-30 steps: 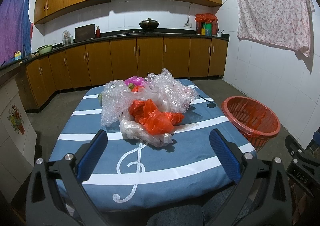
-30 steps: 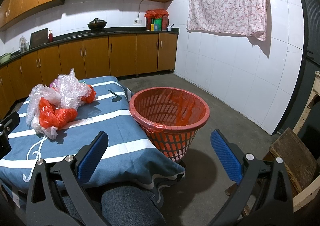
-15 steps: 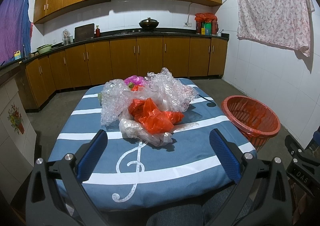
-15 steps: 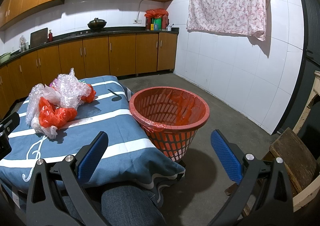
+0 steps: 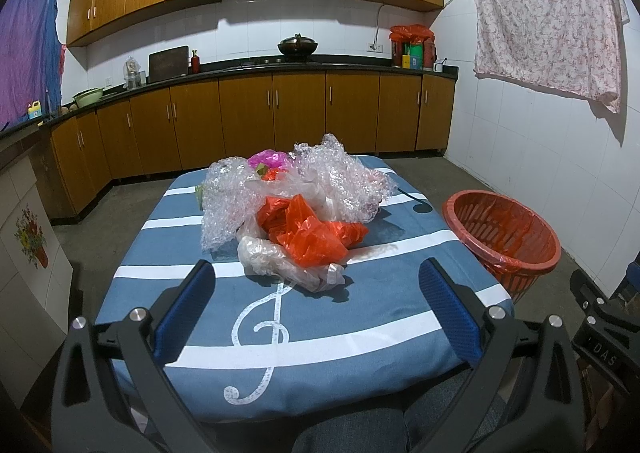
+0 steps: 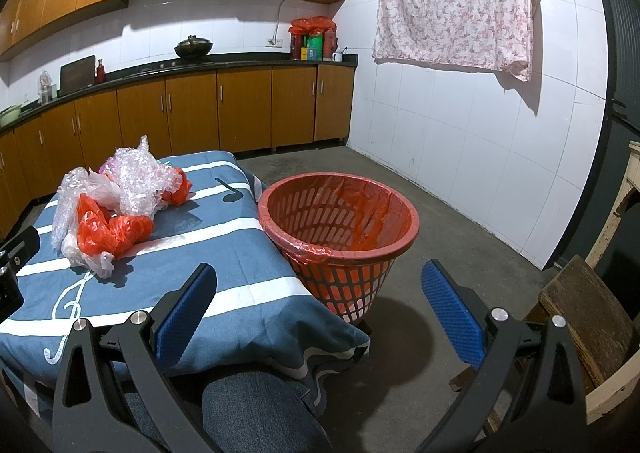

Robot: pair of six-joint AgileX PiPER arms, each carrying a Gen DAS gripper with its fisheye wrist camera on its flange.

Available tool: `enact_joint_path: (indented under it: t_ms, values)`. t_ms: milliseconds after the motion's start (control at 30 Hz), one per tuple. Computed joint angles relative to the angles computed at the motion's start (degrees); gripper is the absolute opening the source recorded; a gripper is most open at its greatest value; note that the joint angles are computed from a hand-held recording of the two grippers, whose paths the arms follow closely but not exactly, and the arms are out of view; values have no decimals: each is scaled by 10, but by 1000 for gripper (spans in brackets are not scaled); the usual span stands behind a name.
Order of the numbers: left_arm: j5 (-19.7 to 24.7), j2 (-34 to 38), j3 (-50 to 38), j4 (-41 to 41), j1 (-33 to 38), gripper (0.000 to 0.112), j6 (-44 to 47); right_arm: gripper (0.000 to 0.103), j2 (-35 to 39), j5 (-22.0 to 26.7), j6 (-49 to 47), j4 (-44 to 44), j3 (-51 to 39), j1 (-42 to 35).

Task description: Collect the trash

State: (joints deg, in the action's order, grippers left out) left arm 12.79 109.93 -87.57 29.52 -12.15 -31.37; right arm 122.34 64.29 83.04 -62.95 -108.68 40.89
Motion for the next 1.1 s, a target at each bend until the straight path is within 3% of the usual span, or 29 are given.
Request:
enact_joint_path:
  t_ms: [1100]
  values:
    - [-4, 8, -1, -7, 3, 99, 6, 101, 3, -1, -3, 3, -3, -2]
